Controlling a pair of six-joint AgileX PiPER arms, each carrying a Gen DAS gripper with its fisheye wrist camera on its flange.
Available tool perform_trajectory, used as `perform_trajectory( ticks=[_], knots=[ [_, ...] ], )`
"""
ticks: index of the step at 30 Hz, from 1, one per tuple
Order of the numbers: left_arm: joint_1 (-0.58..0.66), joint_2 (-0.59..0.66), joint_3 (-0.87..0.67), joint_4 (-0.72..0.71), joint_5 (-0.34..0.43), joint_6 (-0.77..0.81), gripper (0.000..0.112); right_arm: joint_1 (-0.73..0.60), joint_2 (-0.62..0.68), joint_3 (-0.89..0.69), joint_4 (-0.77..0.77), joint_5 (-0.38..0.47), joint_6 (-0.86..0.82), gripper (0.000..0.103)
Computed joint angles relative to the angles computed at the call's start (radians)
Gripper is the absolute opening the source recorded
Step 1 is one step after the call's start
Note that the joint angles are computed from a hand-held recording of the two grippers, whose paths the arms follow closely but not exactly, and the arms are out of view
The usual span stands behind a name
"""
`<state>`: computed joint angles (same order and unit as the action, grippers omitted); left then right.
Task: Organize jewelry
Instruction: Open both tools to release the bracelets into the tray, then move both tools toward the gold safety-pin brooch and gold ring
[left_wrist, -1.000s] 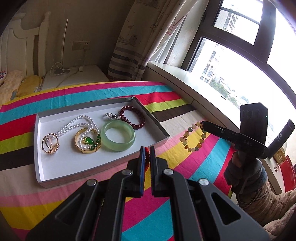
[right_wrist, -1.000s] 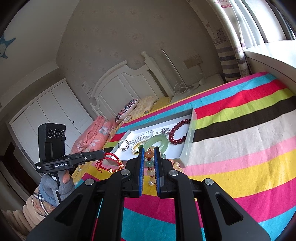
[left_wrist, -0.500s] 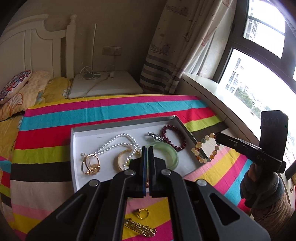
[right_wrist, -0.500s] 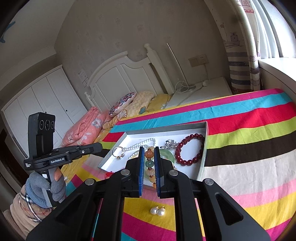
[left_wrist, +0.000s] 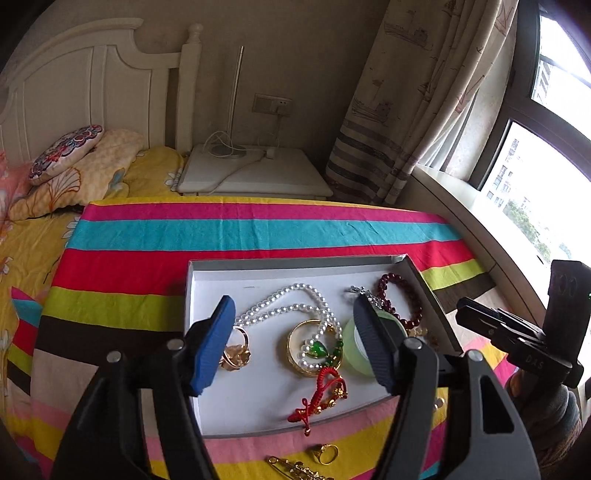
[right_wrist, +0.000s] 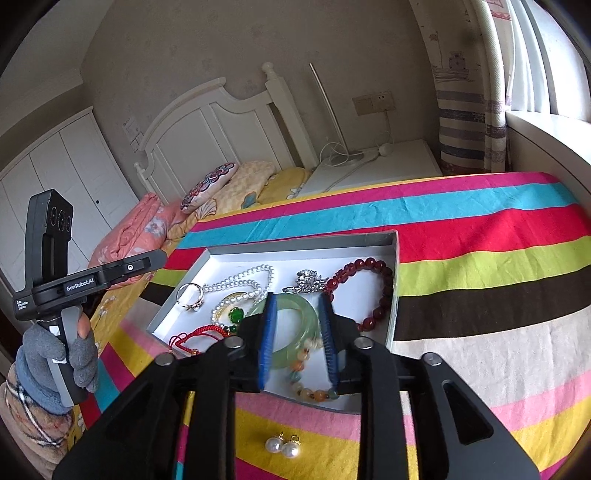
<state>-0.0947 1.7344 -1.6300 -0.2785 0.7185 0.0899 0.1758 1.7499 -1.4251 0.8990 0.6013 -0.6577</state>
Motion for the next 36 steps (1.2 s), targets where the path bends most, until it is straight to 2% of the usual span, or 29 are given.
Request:
perform_trajectory(
  ticks=[1,4,6,12,14,16,18,20,25,28,32,34,36],
  knots=[
    [0.004,-0.006,0.008,-0.015,0.004,0.012,0.066,-0.001,-0.006,0.008,0.014,-0.005,-0.011,0.040],
    [0.000,-0.032,0.044,-0.054,0.031,0.082,0.067,-0.013,-0.030,0.037,0.068,0.001,-0.060,0.040],
    [-0.036,-0.048,0.067,-0.016,0.061,0.112,0.067,-0.024,-0.049,0.062,0.105,0.007,-0.097,0.040],
    [-0.206,0.019,0.054,0.419,0.141,-0.098,0.068,-0.047,-0.087,0.141,0.209,0.017,-0.185,0.040],
    [-0.237,0.075,0.013,0.562,0.194,-0.208,0.068,-0.045,-0.101,0.175,0.239,0.012,-0.213,0.040],
    [-0.258,0.101,0.012,0.737,0.205,-0.350,0.068,-0.041,-0.128,0.216,0.262,0.002,-0.244,0.040],
    [-0.241,0.083,0.037,0.789,0.169,-0.446,0.068,-0.048,-0.164,0.262,0.302,0.005,-0.289,0.040],
    [-0.196,0.032,0.084,0.712,0.090,-0.455,0.069,-0.061,-0.201,0.307,0.349,0.019,-0.341,0.040],
    [-0.166,-0.110,0.255,0.720,-0.058,-0.543,0.078,-0.085,-0.270,0.403,0.405,0.040,-0.419,0.040],
    [-0.192,-0.190,0.350,0.789,-0.097,-0.645,0.085,-0.093,-0.290,0.441,0.411,0.041,-0.439,0.040],
    [-0.239,-0.317,0.504,0.965,-0.116,-0.889,0.101,-0.102,-0.313,0.481,0.414,0.029,-0.453,0.040],
    [-0.251,-0.372,0.579,1.004,-0.115,-0.979,0.101,-0.109,-0.318,0.490,0.401,0.020,-0.440,0.040],
    [-0.237,-0.429,0.664,0.977,-0.143,-0.990,0.101,-0.118,-0.319,0.497,0.390,0.016,-0.424,0.040]
  ],
)
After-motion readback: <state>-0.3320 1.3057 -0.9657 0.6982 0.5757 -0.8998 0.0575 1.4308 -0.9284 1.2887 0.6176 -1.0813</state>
